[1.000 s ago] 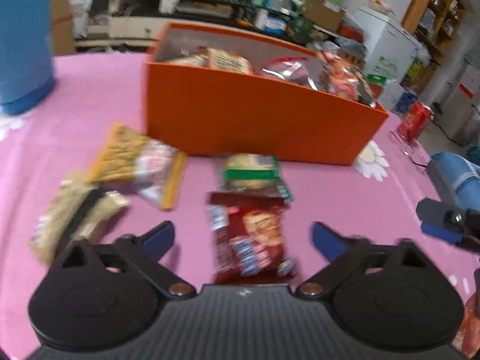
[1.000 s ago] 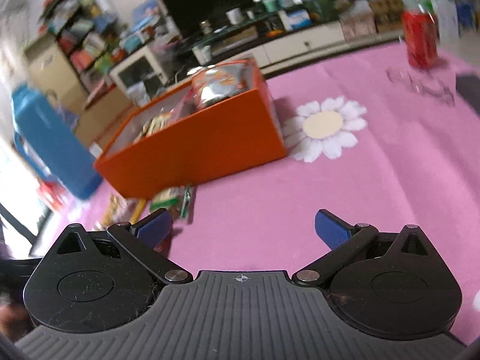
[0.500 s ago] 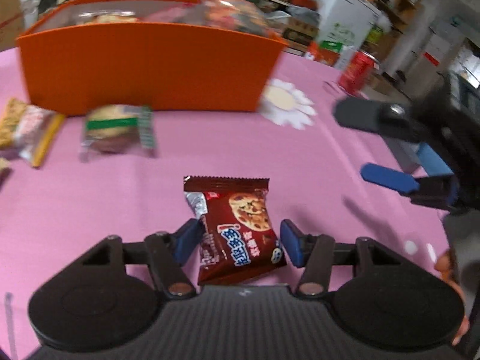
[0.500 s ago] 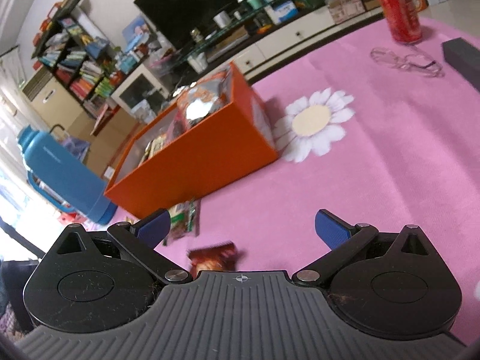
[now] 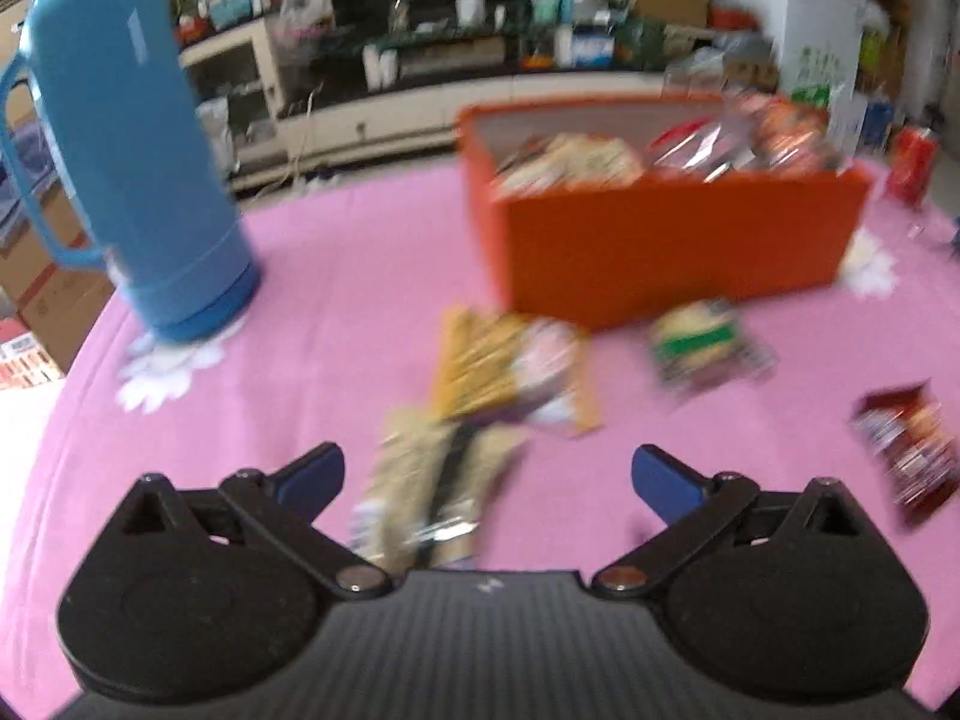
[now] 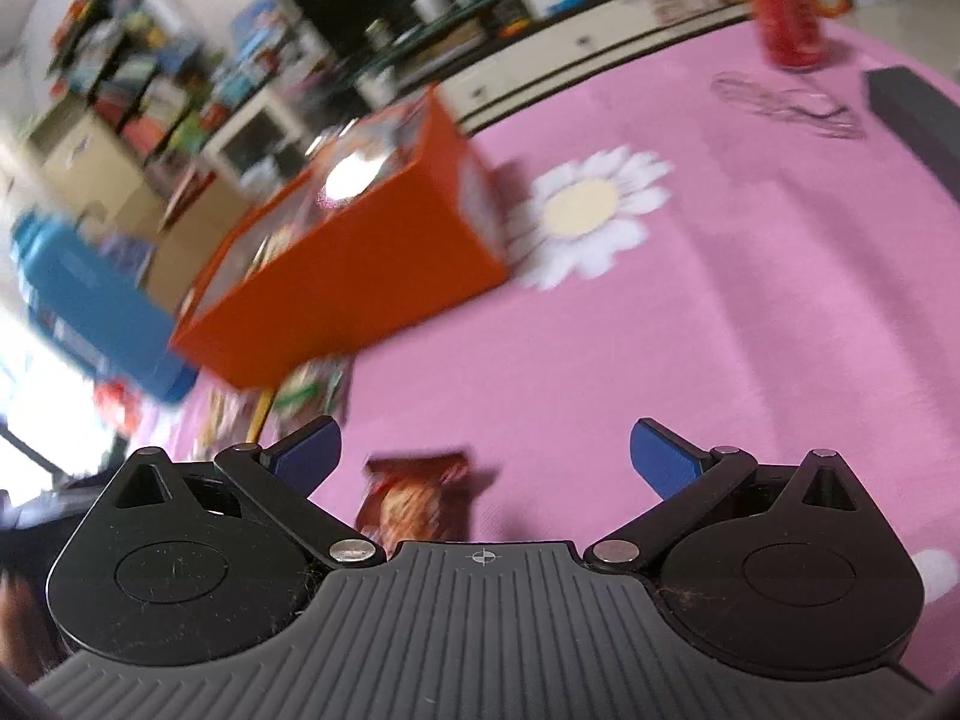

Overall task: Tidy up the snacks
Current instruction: 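Grasp the brown cookie pack with right tool while left grasps beige wafer pack, then carry both packs over the orange box and open both tools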

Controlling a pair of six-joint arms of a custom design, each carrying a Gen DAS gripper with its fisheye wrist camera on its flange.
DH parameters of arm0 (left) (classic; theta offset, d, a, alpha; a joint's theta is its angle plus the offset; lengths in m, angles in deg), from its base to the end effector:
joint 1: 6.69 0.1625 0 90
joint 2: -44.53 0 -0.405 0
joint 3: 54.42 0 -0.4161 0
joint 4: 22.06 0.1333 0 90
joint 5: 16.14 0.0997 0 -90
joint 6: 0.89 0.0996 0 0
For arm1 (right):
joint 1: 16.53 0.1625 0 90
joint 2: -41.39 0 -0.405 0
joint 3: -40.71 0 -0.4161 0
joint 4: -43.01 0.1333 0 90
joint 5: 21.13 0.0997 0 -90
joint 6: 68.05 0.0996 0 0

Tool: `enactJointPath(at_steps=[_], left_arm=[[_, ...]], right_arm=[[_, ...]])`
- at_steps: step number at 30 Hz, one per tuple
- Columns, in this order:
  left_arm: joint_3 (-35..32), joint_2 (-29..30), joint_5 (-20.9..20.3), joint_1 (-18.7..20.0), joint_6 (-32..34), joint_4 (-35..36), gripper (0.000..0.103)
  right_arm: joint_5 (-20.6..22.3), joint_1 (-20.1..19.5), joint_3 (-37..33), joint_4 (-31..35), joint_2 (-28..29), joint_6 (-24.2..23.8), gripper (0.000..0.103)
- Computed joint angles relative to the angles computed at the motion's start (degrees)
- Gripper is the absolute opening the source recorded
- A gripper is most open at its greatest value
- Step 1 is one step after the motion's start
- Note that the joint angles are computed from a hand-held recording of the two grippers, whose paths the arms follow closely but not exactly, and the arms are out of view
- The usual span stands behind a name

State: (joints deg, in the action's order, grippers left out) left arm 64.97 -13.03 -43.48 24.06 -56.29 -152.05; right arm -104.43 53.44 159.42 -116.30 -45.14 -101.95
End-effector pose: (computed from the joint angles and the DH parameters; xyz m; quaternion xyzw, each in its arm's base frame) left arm -0.3070 -0.4407 0.0579 0.1266 0.8349 -0.3424 0.4118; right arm -0.0405 -0.5343 0.3265 0.1327 -0.9372 0.3084 0.0947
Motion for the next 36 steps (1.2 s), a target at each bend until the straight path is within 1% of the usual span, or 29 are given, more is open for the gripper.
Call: enactJointPath(at_steps=[1, 3, 6, 7, 9, 11, 12, 13, 14, 16, 17, 19, 22, 24, 25, 26, 27, 28, 29, 31, 33, 36], left_arm=[[0.75, -0.74, -0.2, 0.56, 0.32, -0.03, 0.101], [2.91, -1.53, -0.05, 1.18, 3.09, -3.61, 0.101], [3.88, 0.74, 0.36, 2.22, 11.63, -15.02, 0.101], [3.51, 1.35, 0.5, 3.01, 13.55, -16.99, 0.101], [2.96, 1.75, -0.47, 4.41, 14.19, -17.85, 0.101], [2.86, 1.68, -2.65, 6.15, 14.77, -18.73, 0.099], [3.65, 1.52, -3.18, 6.43, 14.61, -21.42, 0.098], [3.88, 1.29, -3.5, 6.42, 14.68, -22.1, 0.092], [3.97, 1.14, -4.1, 6.37, 15.3, -23.06, 0.078], [4.61, 0.81, -5.46, 6.06, 15.97, -25.67, 0.059], [4.58, 0.59, -5.7, 5.65, 14.49, -24.39, 0.054], [4.7, 0.23, -6.38, 4.65, 12.37, -22.08, 0.052], [4.57, 0.38, -7.99, 2.49, 9.62, -18.32, 0.052], [4.47, 1.08, -8.2, 1.48, 7.93, -17.37, 0.053], [4.15, 1.28, -7.84, 1.16, 6.21, -15.73, 0.061], [3.56, 1.33, -7.48, 1.22, 4.01, -13.26, 0.081], [3.04, 1.36, -6.66, 1.3, 2.03, -11.1, 0.089], [2.45, 1.55, -5.11, 1.34, -0.05, -8.82, 0.093], [2.16, 1.5, -4.07, 1.35, -1.45, -6.92, 0.093], [1.93, 1.59, -3.59, 1.73, -1.03, -7.67, 0.093], [1.87, 1.7, -3.98, 2.38, -0.52, -9.08, 0.093], [1.09, 2.27, -4.28, 3.13, -1.91, -7.49, 0.091]], right_arm=[[-0.79, 0.63, 0.7, 0.29, -0.09, -1.37, 0.093], [-2.44, 1.59, 2.03, 0.94, 0.04, -3.81, 0.093], [-4.15, 2.82, 3.69, 0.16, 0.82, -7.08, 0.093], [-5.29, 3.53, 4.13, -1.1, 1.23, -8.4, 0.093], [-7.08, 4.62, 4.97, -4.78, 2.0, -10.44, 0.093], [-7.82, 4.9, 4.8, -5.66, 2.63, -10.36, 0.093], [-8.21, 4.86, 4.42, -5.3, 2.98, -9.9, 0.093], [-8.35, 4.66, 4.27, -5.01, 3.09, -9.65, 0.093], [-8.69, 4.62, 4.1, -4.92, 3.18, -9.32, 0.093], [-9.38, 4.43, 3.56, -5.05, 3.52, -9.0, 0.093], [-9.48, 4.24, 3.45, -5.11, 3.44, -8.82, 0.093], [-9.24, 3.88, 3.2, -4.7, 3.34, -8.25, 0.093], [-8.86, 3.68, 3.27, -3.98, 3.01, -8.38, 0.093], [-8.76, 3.78, 3.48, -3.49, 2.71, -8.92, 0.093], [-8.53, 3.8, 3.57, -3.18, 2.57, -9.24, 0.093], [-8.43, 3.86, 3.65, -2.96, 2.5, -9.53, 0.093], [-8.53, 3.96, 3.75, -2.85, 2.45, -9.75, 0.093], [-8.6, 4.04, 3.85, -2.78, 2.4, -9.94, 0.093], [-8.49, 4.06, 4.0, -2.69, 2.29, -10.05, 0.093], [-8.26, 4.12, 4.46, -3.16, 2.14, -10.3, 0.093], [-8.37, 4.34, 5.08, -4.61, 2.32, -10.9, 0.093], [-9.2, 4.95, 5.59, -7.71, 3.41, -11.8, 0.093]])
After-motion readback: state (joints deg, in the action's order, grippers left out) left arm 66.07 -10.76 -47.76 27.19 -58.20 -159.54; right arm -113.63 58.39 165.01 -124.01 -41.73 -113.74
